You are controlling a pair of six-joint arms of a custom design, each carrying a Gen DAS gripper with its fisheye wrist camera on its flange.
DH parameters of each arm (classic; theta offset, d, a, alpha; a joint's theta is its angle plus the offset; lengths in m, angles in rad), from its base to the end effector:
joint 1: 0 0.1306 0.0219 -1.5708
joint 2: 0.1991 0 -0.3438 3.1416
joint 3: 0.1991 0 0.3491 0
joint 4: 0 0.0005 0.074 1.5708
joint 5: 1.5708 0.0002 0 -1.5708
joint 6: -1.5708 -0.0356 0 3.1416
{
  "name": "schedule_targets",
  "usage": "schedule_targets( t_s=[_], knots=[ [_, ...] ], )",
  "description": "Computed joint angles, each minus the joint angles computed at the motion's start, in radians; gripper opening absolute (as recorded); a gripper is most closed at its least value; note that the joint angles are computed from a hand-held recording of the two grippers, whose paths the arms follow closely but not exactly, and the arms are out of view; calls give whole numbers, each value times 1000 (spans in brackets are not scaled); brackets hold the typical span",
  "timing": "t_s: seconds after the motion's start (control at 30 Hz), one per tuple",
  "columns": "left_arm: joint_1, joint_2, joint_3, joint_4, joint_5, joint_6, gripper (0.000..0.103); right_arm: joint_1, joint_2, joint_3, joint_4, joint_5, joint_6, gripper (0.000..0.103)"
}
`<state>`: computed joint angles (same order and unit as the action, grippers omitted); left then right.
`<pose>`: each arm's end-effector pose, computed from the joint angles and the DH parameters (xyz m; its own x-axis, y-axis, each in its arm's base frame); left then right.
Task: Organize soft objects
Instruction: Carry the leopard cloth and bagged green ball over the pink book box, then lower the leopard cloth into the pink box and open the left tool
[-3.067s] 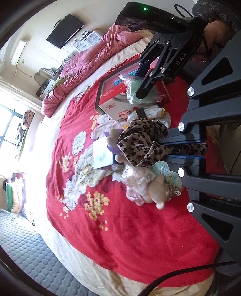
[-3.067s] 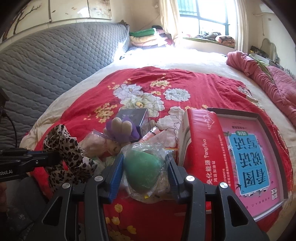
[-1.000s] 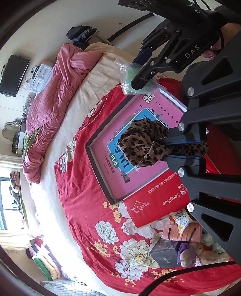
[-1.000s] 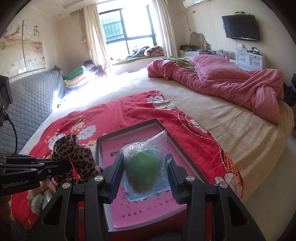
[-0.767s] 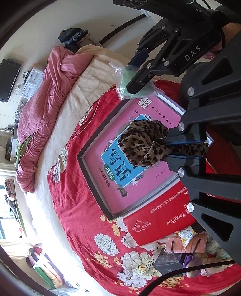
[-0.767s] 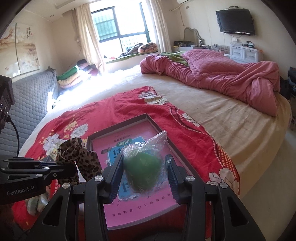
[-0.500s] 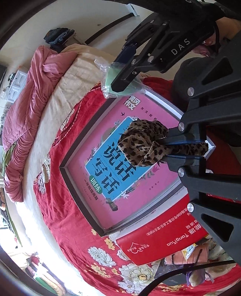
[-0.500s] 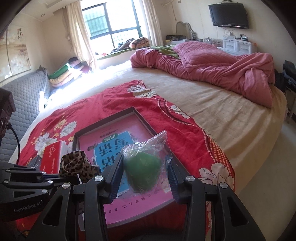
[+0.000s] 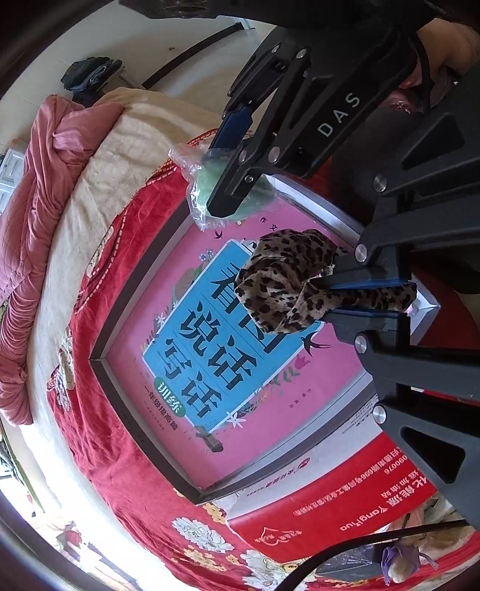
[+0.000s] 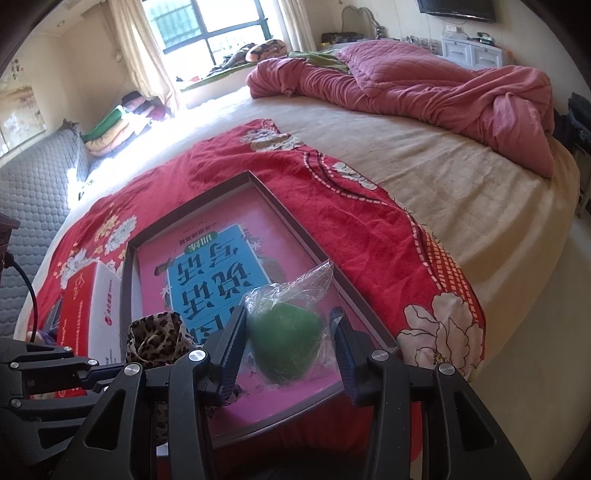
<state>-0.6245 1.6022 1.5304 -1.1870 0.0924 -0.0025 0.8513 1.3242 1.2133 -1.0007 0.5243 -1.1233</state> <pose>0.3889 -0.2849 0.3360 -0.7706 0.5585 -0.3072 0.6071 0.7898 -0.0871 0.2766 0.2879 0.3413 -0.7108 0.3730 -0.5964 0.3141 0.9269 0.2054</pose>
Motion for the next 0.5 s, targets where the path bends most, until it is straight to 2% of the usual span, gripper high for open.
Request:
schedule_targets(
  t_s=[0.5],
  knots=[
    [6,66,31,-21,-22,15,9,-55,25,-9,-5,-107,-5,48]
  ],
)
